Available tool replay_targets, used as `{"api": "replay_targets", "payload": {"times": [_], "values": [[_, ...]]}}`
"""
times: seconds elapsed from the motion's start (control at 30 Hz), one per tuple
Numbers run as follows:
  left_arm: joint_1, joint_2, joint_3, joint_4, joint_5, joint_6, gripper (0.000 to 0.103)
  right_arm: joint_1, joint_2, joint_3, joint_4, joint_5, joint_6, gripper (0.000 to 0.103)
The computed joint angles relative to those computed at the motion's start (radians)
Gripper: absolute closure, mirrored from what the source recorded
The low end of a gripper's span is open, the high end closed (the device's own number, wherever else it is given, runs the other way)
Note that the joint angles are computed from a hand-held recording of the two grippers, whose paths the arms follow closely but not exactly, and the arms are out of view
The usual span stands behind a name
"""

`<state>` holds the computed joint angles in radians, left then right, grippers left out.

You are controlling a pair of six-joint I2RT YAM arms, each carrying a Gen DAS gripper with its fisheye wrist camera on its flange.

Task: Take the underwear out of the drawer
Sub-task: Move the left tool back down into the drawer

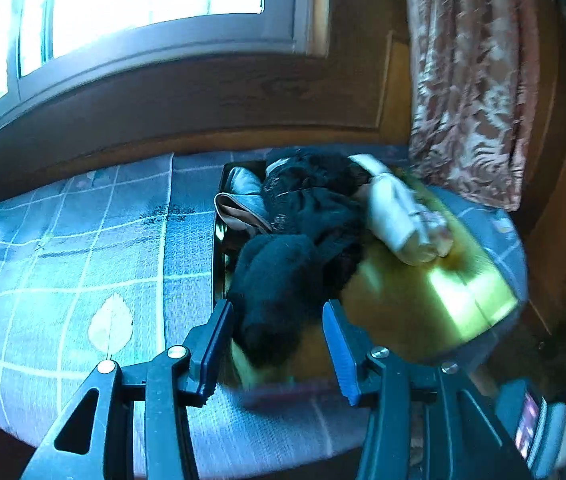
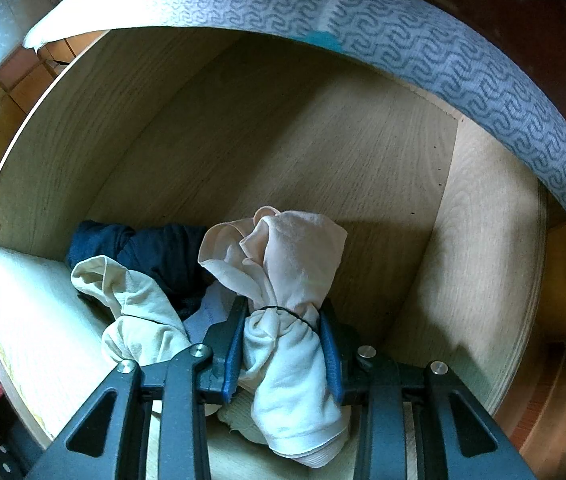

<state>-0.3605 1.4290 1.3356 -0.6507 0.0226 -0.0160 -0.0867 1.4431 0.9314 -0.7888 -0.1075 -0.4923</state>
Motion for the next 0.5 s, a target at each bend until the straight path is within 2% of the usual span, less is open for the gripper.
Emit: {"api": "replay_targets", "payload": {"times": [0.07, 0.17, 0.3, 0.5], "values": [[-0.014, -0.079, -0.067, 0.004, 0.015, 0.008, 0.054, 0.0, 0.0, 0.0, 0.0, 0.0, 0.0, 0.069], [-0.047, -0.164, -0.149, -0.036, 0.061, 0.044, 0.042, 0.002, 0.001, 0.001, 0.0, 0.001, 0.001, 0.069], [-0.104, -0.205, -0.237, -0.124, 0.133, 0.092, 0.041, 0.004, 0.002, 0.002, 0.0, 0.002, 0.003, 0.069], [-0.19, -0.148, -0.32, -0.18, 0.091, 0.091, 0.041, 0.005, 0.003, 0.002, 0.0, 0.002, 0.004, 0.069]]}}
